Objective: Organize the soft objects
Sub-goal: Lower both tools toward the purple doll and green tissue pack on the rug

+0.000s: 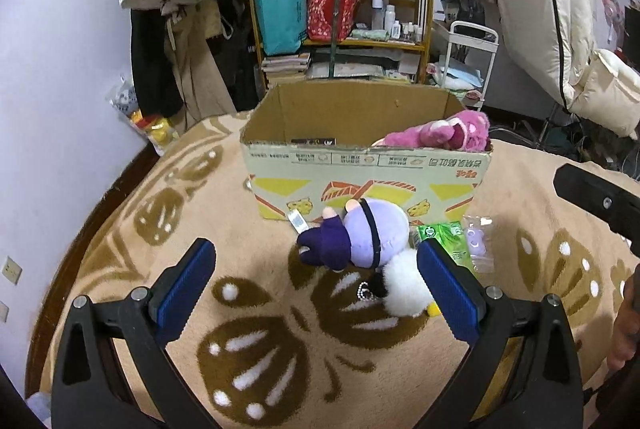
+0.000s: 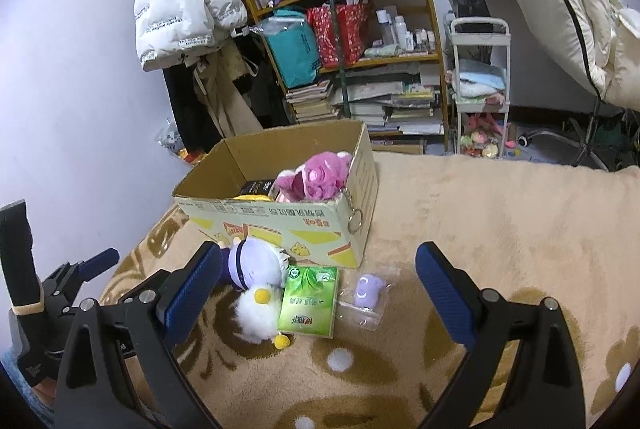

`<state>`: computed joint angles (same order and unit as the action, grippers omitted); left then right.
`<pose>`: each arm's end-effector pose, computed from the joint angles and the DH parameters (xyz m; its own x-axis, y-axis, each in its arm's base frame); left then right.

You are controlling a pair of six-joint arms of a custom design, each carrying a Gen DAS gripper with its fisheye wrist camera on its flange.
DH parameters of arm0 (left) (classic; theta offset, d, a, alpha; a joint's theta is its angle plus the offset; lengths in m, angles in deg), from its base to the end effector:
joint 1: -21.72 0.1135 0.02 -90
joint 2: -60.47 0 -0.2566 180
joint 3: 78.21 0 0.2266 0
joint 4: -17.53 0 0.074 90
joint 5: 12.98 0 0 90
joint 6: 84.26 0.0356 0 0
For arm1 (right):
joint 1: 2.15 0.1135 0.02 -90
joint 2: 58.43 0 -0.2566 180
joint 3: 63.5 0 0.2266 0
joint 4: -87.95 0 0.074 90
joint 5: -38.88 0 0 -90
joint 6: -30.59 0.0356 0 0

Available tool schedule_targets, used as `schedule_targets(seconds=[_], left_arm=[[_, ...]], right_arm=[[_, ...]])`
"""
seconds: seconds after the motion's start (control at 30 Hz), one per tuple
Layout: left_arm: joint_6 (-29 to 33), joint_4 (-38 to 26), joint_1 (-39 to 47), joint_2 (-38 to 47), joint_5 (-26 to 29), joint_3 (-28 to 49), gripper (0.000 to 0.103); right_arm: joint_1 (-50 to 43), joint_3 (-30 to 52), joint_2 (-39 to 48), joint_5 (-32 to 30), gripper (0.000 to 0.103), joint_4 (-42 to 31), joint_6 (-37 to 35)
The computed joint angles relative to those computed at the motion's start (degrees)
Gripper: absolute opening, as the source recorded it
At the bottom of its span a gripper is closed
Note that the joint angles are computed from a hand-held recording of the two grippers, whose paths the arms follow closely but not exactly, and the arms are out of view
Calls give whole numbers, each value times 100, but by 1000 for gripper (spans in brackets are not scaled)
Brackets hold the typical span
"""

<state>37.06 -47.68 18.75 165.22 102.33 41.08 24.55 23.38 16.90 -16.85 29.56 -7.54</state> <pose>0.3707 -0.0345 0.3364 -0.4949 0.4962 -0.7133 0.6727 0.7384 0.0470 0.2304 0.0934 0.3317 -0.4238 0.5145 -0.7455 0.4958 0.8205 0.2845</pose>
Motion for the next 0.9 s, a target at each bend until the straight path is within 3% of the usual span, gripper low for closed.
schedule_targets(seconds=[0.13, 0.9], left_arm=[[5, 242, -163, 2, -289, -188, 100], [234, -45, -899, 634, -683, -32, 100]], right_arm=[[-145, -30, 95, -118, 102, 16, -48], [-928, -316, 634, -1239, 102, 633, -289]])
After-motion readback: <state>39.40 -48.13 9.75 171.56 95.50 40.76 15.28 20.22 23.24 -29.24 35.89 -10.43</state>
